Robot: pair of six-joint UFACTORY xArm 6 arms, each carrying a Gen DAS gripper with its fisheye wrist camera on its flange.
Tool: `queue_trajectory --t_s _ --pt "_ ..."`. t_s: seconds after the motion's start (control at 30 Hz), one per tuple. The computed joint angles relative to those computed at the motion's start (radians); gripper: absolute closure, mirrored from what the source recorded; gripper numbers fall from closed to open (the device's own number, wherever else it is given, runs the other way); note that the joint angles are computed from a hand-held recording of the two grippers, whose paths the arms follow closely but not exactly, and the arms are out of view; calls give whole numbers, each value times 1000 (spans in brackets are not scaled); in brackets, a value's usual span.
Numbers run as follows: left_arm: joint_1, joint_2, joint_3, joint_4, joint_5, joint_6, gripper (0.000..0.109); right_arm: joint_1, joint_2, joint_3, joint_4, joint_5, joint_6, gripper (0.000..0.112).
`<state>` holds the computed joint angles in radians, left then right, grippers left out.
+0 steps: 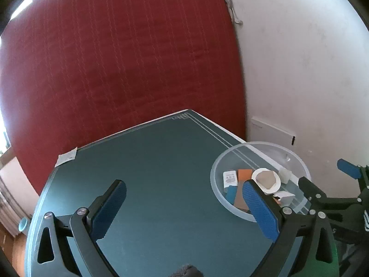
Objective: Organize rigid objects
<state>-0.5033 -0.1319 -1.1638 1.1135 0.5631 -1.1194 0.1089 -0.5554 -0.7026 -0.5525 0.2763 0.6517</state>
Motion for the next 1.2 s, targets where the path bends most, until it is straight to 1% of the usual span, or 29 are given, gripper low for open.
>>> queue_trajectory --t_s 0.17,0.4,0.63,1.2 --pt "-4 20 -8 -14 6 11 6 -8 2 2 -10 2 5 9" --pt "-25 51 -22 -27 35 30 6 -19 1 1 -60 13 39 9" --pt "-37 56 -19 -24 32 40 6 -25 2 -3 -173 20 112 9" --pt "-35 61 -14 -63 26 75 6 -25 26 -11 -178 29 112 9"
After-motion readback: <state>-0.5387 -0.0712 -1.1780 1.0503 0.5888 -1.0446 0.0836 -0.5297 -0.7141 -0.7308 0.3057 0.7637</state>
